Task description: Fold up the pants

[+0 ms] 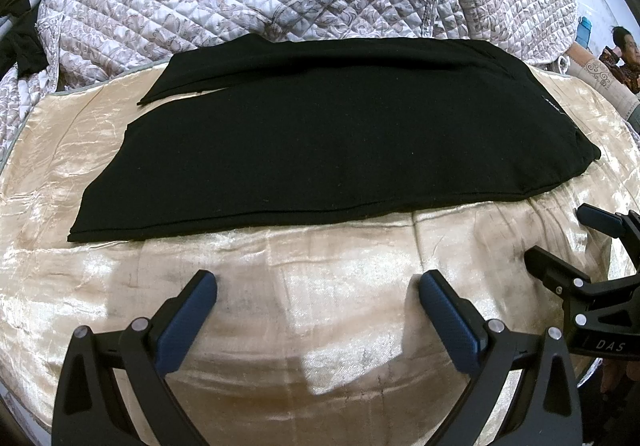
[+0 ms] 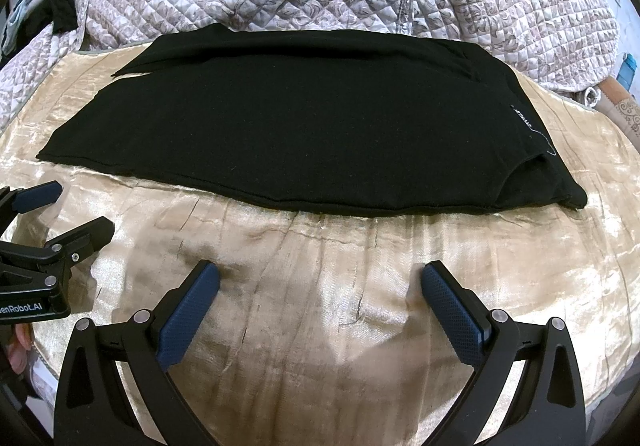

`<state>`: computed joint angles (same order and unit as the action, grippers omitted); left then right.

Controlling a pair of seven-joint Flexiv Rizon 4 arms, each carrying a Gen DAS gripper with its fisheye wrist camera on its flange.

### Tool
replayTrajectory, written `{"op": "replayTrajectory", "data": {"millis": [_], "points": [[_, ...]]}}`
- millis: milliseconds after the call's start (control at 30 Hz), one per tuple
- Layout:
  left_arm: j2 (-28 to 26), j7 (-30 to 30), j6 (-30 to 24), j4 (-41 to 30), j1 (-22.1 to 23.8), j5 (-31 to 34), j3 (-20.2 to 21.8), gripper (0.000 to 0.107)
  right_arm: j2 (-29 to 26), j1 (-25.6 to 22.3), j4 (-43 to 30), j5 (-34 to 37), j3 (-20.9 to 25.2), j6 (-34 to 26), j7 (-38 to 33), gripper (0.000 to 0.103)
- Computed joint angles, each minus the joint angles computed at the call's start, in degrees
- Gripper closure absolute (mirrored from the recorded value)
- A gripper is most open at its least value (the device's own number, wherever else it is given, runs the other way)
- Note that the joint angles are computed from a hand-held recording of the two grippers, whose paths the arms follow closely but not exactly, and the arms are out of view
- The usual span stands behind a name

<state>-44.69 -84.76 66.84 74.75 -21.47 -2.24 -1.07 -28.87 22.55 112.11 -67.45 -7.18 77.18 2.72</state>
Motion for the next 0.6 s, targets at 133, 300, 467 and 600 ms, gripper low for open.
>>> {"op": "replayTrajectory", "data": {"millis": [133, 300, 467, 600], "points": [[-0.13, -0.03, 0.11, -0.01, 0.0, 0.06, 0.02, 0.004, -0.06, -0.08, -0.03, 0.2, 0.09, 0.05, -0.12, 0.002], [-0.13, 0.0, 0.12, 0.0, 0.02, 0.02, -0.02, 0.004, -0.08, 0.02, -0.03, -0.11, -0.11, 0.19, 0.11, 0.001], [-0.29, 0.02, 0.64, 0.13, 0.03, 0.06, -0.09, 0.004, -0.16, -0.05, -0.07, 0.17, 0.02, 0.21, -0.12, 0.001], [-0.31, 0.05, 1.19, 0.47, 0.0, -0.02, -0.1, 0.004, -0.16, -0.43, -0.55, 3.04, 1.27, -0.35, -2.69, 0.001]]}}
